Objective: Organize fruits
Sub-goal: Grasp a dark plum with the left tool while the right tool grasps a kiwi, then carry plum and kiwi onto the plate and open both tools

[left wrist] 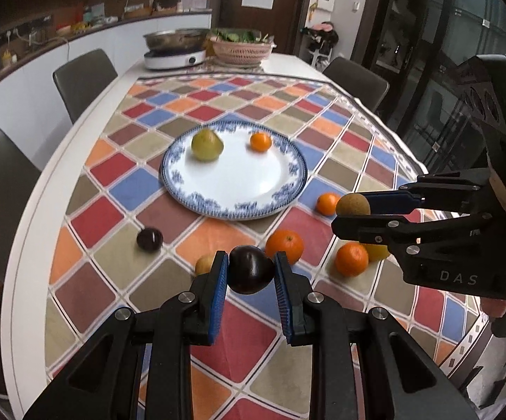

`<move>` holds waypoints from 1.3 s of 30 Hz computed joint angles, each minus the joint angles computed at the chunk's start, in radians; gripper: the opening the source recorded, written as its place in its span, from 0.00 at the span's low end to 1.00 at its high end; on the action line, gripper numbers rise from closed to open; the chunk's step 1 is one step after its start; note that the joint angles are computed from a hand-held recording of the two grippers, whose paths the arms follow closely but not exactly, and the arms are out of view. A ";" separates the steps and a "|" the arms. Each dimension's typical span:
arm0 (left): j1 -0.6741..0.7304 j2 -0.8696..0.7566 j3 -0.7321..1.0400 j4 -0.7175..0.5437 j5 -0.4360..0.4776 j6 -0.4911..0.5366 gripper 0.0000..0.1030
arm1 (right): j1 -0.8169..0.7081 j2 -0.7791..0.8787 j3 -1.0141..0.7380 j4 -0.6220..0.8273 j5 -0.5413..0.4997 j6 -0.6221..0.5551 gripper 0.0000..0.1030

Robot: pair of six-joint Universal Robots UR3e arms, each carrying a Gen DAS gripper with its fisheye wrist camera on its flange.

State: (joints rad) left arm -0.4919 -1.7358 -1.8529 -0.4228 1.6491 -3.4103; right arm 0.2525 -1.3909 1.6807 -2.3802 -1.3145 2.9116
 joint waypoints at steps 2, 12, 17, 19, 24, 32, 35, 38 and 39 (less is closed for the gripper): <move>-0.001 -0.004 0.025 -0.007 0.007 0.012 0.26 | -0.004 -0.010 0.001 -0.008 0.004 0.005 0.28; 0.015 -0.051 0.142 -0.025 0.020 0.062 0.26 | -0.036 0.003 -0.050 -0.032 0.029 0.044 0.28; 0.038 -0.085 0.193 -0.026 0.003 0.087 0.26 | -0.042 0.041 -0.108 -0.036 0.032 0.064 0.28; 0.048 -0.106 0.222 -0.030 -0.006 0.098 0.26 | -0.044 0.063 -0.139 -0.032 0.034 0.071 0.28; 0.071 -0.162 0.291 -0.043 -0.023 0.116 0.26 | -0.051 0.117 -0.205 -0.022 0.031 0.086 0.28; 0.113 -0.278 0.417 -0.082 -0.066 0.119 0.26 | -0.059 0.250 -0.360 0.032 0.014 0.088 0.28; 0.135 -0.332 0.476 -0.116 -0.091 0.101 0.26 | -0.062 0.318 -0.442 0.067 0.012 0.096 0.28; 0.152 -0.380 0.526 -0.144 -0.112 0.093 0.26 | -0.066 0.396 -0.542 0.119 0.019 0.113 0.28; 0.158 -0.396 0.542 -0.153 -0.116 0.094 0.26 | -0.066 0.417 -0.569 0.131 0.018 0.116 0.28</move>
